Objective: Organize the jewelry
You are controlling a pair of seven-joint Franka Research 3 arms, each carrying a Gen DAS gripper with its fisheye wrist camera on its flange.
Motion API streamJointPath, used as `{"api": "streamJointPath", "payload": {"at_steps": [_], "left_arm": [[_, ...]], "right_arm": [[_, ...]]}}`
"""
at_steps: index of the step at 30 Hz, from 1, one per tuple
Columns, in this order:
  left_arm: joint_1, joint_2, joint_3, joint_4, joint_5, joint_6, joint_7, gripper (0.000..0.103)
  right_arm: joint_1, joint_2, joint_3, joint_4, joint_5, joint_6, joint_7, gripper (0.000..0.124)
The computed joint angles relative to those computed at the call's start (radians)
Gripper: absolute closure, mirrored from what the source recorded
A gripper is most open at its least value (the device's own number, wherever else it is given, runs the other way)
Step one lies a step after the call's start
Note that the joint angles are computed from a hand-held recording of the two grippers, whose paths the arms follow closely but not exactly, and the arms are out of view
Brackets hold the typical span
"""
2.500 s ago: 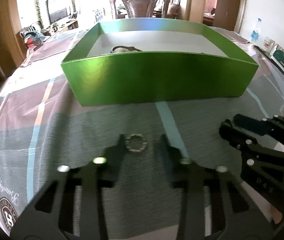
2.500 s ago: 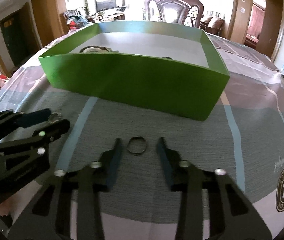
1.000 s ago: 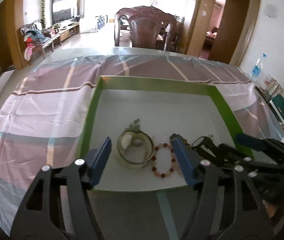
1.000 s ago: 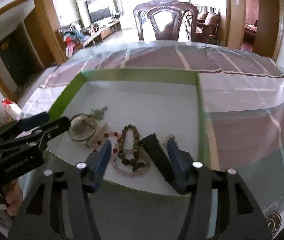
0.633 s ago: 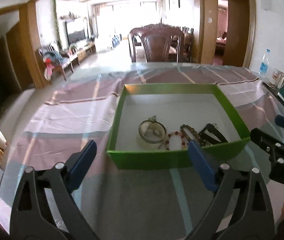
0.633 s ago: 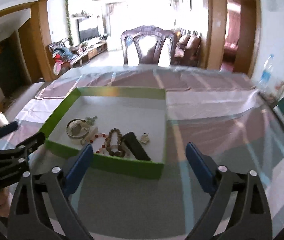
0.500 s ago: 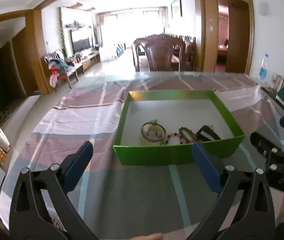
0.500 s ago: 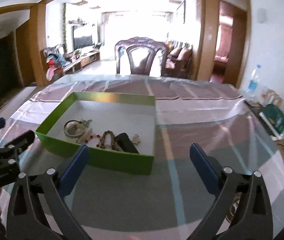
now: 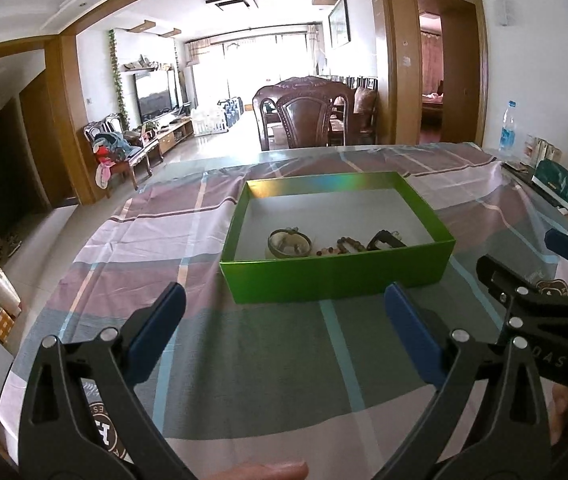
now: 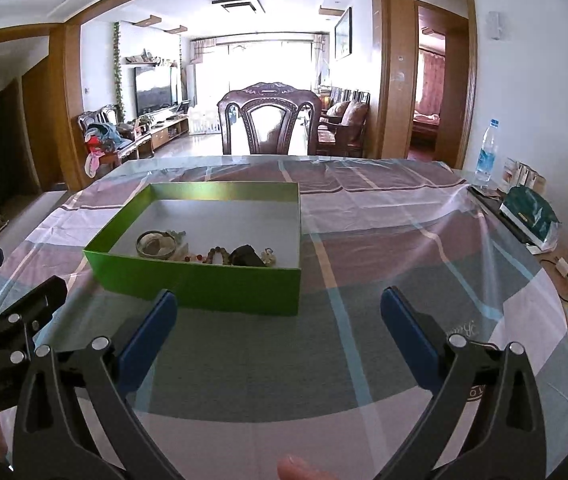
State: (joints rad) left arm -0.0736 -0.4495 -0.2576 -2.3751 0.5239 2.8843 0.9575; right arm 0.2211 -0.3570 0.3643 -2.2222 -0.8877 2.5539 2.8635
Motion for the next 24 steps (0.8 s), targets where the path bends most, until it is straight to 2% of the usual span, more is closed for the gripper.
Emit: {"api": "streamJointPath", "payload": {"at_steps": [24], "left_arm": [[-0.009, -0.005, 0.003, 0.000, -0.006, -0.011, 0.002, 0.004]], "right_arm": [[0.008, -0.011, 0.010, -0.001, -0.007, -0.018, 0.020, 0.024]]}}
